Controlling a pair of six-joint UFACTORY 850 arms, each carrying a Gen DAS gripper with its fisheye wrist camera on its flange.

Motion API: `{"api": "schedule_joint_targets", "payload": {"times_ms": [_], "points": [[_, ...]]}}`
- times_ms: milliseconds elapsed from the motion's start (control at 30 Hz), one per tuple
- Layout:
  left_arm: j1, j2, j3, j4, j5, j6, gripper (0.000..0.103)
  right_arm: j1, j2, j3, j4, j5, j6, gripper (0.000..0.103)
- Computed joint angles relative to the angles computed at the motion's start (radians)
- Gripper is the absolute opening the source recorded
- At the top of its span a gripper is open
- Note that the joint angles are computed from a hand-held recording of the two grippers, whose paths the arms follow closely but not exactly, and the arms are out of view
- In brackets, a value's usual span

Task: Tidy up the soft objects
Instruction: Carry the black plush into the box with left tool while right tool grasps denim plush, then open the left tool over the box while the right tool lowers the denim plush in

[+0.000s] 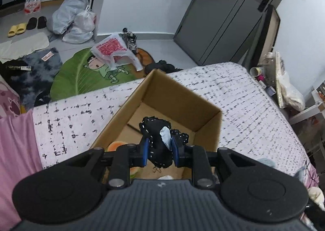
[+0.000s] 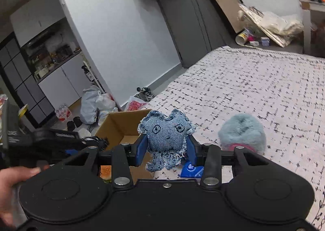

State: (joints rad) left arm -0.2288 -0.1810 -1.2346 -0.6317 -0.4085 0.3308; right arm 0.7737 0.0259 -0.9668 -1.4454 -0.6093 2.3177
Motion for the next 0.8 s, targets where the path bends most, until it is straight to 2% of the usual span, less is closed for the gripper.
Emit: {"api": "schedule_joint_targets", "payload": {"times_ms": [133,300,433,567,700,800], "points": [[0.001,-0.033,-0.024,0.074,-0.031,-0.080,0.023,0.003,-0.023,-0.023,-0.056,0.015,0.005,0.041],[0.007,-0.058,-0.041,0.085,-0.070,-0.094,0.024,-0.018,-0.061,-0.061,-0.046,0.065,0.013,0.041],[0.023,-0.079,-0.060,0.055,-0.128,-0.082,0.027,-0.025,-0.116,-0.120,0.007,0.093,-0.058,0.041],[0.044,-0.093,-0.073,0.001,-0.167,-0.068,0.039,-0.033,-0.164,-0.174,0.007,0.125,-0.060,0.041],[0.052,-0.077,-0.055,-0.028,-0.117,-0.032,0.044,-0.040,-0.212,-0.225,0.057,0.153,-0.104,0.041],[0.069,-0.077,-0.053,-0.090,-0.132,0.003,0.045,-0.048,-0.235,-0.242,0.076,0.183,-0.111,0.043]]}}
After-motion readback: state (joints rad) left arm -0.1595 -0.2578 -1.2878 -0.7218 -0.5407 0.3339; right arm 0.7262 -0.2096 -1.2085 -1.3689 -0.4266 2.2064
